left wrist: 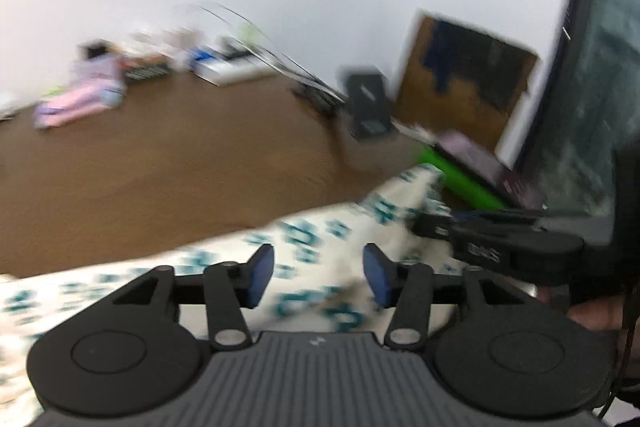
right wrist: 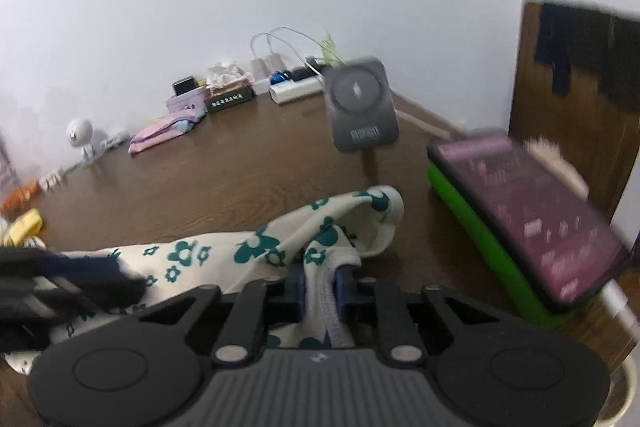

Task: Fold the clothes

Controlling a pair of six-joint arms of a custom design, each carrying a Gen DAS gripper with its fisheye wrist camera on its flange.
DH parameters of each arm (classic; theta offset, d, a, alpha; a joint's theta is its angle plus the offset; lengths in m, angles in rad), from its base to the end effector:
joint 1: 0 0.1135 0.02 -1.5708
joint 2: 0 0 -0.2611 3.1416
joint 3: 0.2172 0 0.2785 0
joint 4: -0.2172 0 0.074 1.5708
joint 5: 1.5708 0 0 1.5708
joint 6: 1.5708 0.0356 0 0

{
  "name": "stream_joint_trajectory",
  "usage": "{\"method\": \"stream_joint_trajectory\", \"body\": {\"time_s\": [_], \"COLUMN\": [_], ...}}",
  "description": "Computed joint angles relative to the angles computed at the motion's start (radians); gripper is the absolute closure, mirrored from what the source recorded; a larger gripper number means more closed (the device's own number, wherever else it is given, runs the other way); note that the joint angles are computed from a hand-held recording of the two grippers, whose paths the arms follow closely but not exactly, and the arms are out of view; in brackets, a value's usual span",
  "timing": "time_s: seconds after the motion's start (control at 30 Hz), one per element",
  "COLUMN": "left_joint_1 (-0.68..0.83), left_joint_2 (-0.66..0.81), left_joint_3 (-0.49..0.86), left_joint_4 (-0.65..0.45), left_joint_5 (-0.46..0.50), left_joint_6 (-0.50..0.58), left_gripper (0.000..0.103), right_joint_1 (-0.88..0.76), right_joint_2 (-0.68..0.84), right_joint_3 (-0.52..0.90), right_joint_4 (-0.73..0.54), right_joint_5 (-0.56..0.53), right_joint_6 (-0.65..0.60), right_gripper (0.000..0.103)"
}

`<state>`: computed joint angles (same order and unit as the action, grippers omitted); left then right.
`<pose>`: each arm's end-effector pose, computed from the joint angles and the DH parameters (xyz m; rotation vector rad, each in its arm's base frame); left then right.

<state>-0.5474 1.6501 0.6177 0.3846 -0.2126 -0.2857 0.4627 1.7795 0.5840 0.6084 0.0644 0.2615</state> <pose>0.2758 -0.1593 0.1054 0.1719 2.2044 -0.2288 0.2881 0.1411 0.0772 -0.1812 2.1697 0.3476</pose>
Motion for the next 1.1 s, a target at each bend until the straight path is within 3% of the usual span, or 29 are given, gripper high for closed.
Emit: {"method": "stream_joint_trajectory", "body": {"time_s": [0.23,0.37,0.47,0.53,0.6,0.67,0.73,0.8,0.9,1.0,1.03,1.1], "left_joint_1": [0.124,0.222,0.242,0.252,0.267,0.304,0.354,0.386,0.377,0.308,0.279,0.197], "left_joint_2": [-0.411,-0.596,-0.717,-0.807,-0.897,-0.982,-1.036,-1.022,-0.942,-0.907,-0.912,-0.968], "left_joint_3": [-0.290,-0.392,-0.446,-0.478,-0.505,-0.528,-0.547,-0.551,-0.544,-0.534,-0.530,-0.520], "left_joint_4": [-0.041,-0.141,-0.231,-0.291,-0.350,-0.406,-0.436,-0.421,-0.362,-0.374,-0.408,-0.575], "left_joint_5": [-0.182,-0.169,-0.168,-0.175,-0.181,-0.169,-0.136,-0.109,-0.115,-0.174,-0.204,-0.293], "left_joint_6": [-0.189,-0.271,-0.257,-0.245,-0.233,-0.234,-0.239,-0.239,-0.251,-0.264,-0.284,-0.386], "left_gripper": [0.042,0.041,0.041,0.039,0.037,0.036,0.036,0.036,0.036,0.034,0.033,0.033], "right_joint_1": [0.225,0.351,0.402,0.424,0.444,0.431,0.392,0.338,0.225,0.225,0.260,0.270], "right_joint_2": [-0.105,0.059,0.189,0.211,0.175,0.098,0.003,-0.063,-0.007,0.096,0.104,0.050], "right_joint_3": [0.023,0.209,0.348,0.381,0.344,0.258,0.143,0.134,0.244,0.318,0.290,0.276], "right_joint_4": [0.020,-0.077,-0.148,-0.167,-0.126,-0.045,0.093,0.030,-0.175,-0.296,-0.243,-0.282], "right_joint_5": [0.130,0.105,0.107,0.080,0.061,-0.007,-0.009,0.053,-0.040,-0.155,-0.106,-0.110], "right_joint_6": [-0.236,-0.230,-0.164,-0.159,-0.194,-0.227,-0.239,-0.228,-0.215,-0.328,-0.397,-0.519], "right_gripper": [0.090,0.090,0.075,0.045,0.042,0.046,0.072,0.097,0.098,0.098,0.098,0.098]}}
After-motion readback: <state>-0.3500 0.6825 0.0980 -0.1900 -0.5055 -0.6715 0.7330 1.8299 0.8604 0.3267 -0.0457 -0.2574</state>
